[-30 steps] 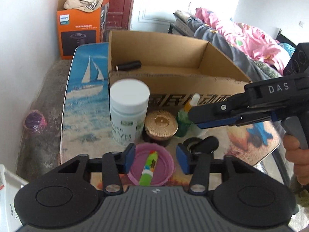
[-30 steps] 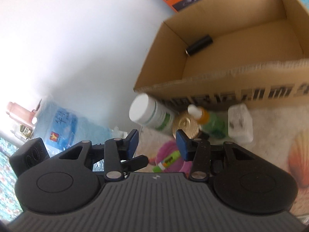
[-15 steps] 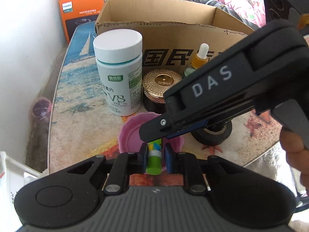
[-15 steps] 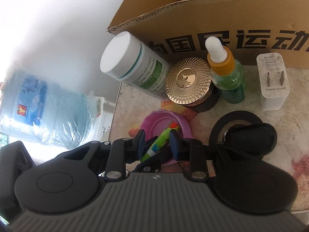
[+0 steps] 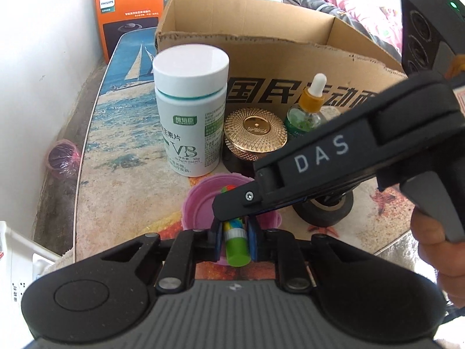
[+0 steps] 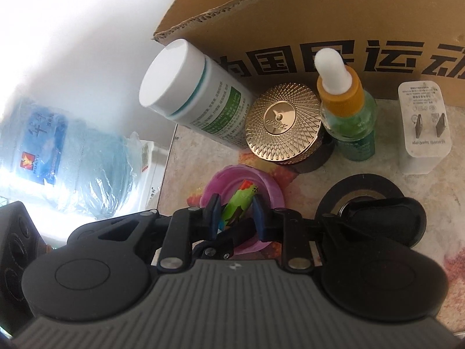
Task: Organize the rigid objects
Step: 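Move the right gripper to the green glue stick in the pink cup and grasp it, then carry the green glue stick into the box and release it beside the tube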
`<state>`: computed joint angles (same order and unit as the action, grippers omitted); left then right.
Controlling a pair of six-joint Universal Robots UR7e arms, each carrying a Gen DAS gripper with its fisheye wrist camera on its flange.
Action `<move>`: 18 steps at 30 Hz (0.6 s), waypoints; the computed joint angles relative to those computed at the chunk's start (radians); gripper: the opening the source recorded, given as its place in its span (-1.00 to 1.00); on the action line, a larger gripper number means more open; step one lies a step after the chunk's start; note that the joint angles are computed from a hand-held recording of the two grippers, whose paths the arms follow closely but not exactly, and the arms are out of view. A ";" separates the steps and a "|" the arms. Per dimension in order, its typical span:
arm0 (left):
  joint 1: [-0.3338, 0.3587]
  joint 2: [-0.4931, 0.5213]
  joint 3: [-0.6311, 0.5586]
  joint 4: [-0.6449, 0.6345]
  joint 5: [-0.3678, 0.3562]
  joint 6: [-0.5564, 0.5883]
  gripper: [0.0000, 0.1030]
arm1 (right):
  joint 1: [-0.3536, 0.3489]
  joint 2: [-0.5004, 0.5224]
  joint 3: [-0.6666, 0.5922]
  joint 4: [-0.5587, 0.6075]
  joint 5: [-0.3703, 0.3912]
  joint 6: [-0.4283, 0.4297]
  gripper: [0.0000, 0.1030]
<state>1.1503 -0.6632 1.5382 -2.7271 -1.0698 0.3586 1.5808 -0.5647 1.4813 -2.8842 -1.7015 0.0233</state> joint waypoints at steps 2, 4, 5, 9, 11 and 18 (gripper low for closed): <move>-0.012 -0.024 0.025 -0.020 0.000 0.002 -0.65 | 0.008 -0.020 0.035 -0.043 0.013 -0.017 -0.57; -0.026 -0.052 0.056 -0.065 -0.007 0.020 -0.65 | 0.019 -0.058 0.082 -0.094 0.029 -0.048 -0.57; -0.036 -0.068 0.071 -0.089 -0.012 0.029 -0.65 | 0.028 -0.070 0.096 -0.118 0.032 -0.064 -0.57; -0.071 -0.096 0.072 -0.158 -0.033 0.070 -0.64 | 0.074 -0.112 0.118 -0.216 0.023 -0.171 -0.57; -0.081 -0.095 0.029 -0.139 -0.059 0.084 -0.63 | 0.092 -0.122 0.097 -0.238 0.012 -0.221 -0.58; -0.081 0.038 -0.302 0.097 -0.112 0.064 -0.63 | 0.070 -0.098 -0.127 -0.080 0.041 -0.207 -0.59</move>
<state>1.0696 -0.6256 1.2366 -2.6302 -1.1821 0.4226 1.6506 -0.6627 1.3546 -2.9638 -1.6608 -0.1838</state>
